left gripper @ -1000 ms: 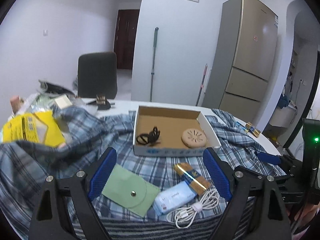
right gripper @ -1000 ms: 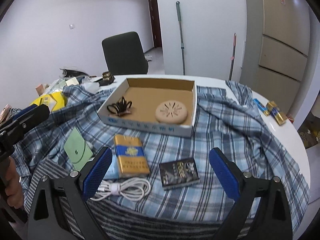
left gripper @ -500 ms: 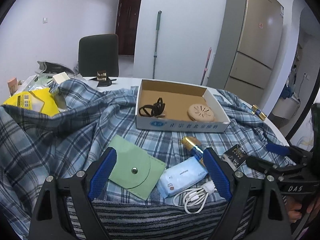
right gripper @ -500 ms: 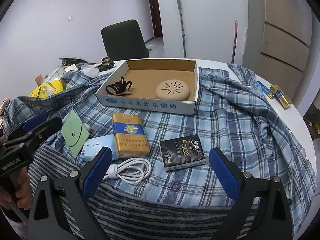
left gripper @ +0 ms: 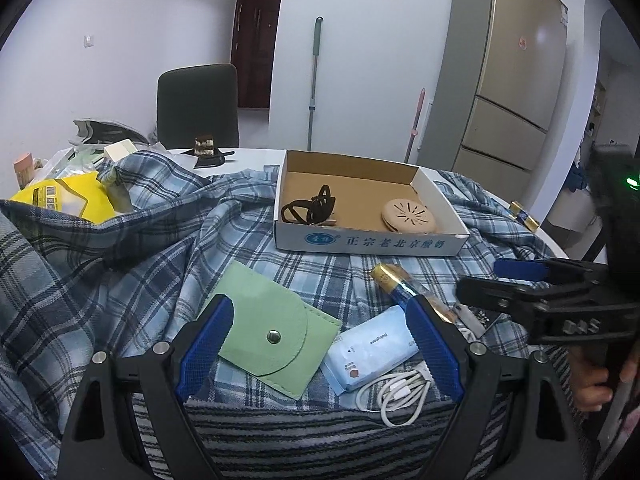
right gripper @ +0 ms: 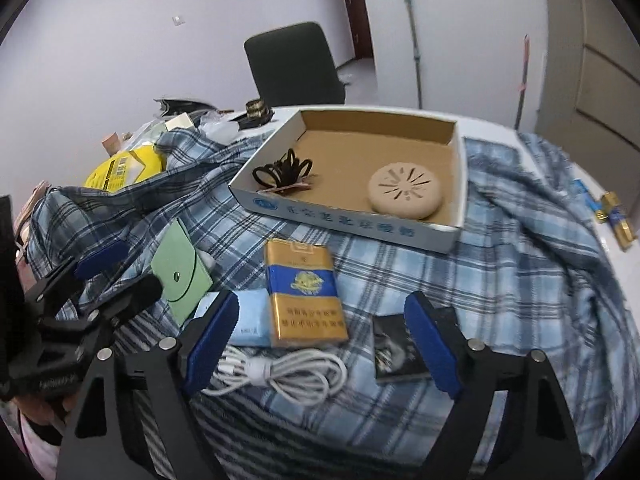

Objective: Organize soft objects
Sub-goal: 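Reach the right gripper to the gold cigarette pack and grasp it, then grasp the blue-white wipes packet with the left gripper while the right holds the pack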

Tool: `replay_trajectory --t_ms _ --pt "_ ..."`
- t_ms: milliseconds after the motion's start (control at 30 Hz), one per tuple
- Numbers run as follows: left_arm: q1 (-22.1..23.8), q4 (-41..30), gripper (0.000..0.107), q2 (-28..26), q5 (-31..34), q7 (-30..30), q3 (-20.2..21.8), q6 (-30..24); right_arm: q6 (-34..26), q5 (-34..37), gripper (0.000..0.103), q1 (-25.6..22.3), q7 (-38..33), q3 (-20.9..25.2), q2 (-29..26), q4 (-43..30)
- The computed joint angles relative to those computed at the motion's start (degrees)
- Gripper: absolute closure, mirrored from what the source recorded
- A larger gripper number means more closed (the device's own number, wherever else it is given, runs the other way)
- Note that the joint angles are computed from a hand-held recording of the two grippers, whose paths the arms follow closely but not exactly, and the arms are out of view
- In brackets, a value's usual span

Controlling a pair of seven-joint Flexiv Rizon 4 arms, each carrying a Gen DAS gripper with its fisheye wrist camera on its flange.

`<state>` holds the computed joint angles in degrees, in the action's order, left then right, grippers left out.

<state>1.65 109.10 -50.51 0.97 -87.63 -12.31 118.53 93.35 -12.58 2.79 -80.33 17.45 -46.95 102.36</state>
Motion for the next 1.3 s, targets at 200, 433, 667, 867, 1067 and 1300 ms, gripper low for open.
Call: replay_trajectory --t_ms 200,433,667,867,1067,1300 --pt "-0.74 -0.76 0.017 -0.85 -0.76 0.76 0.50 -1.82 -3.99 0.00 0.024 -1.17 -0.07 2.00 -4.06 -5.07" --pt "0.57 -1.32 0.017 -1.78 0.15 1.51 -1.18 -2.73 -8.77 3.15 0.029 -5.46 -5.76 8.88 -7.66 -9.41" --pt "2.36 -1.47 0.017 -2.24 1.01 1.48 -2.96 -3.56 -15.60 8.23 0.042 -6.84 -10.52 12.25 -9.38 -13.35" --pt "1.78 -1.33 0.017 -2.05 0.77 1.56 -2.36 -3.18 -13.44 12.74 0.052 -5.51 -13.52 10.73 -7.18 -11.70" --pt "5.87 -1.75 0.017 -0.81 6.94 7.58 -6.41 -8.15 -5.65 14.85 0.052 -5.94 -14.82 10.05 -2.20 -5.73" --pt "14.79 -4.61 0.017 -2.51 7.30 19.95 -18.06 -21.36 1.04 11.92 0.051 -9.62 -12.74 11.72 1.60 0.99"
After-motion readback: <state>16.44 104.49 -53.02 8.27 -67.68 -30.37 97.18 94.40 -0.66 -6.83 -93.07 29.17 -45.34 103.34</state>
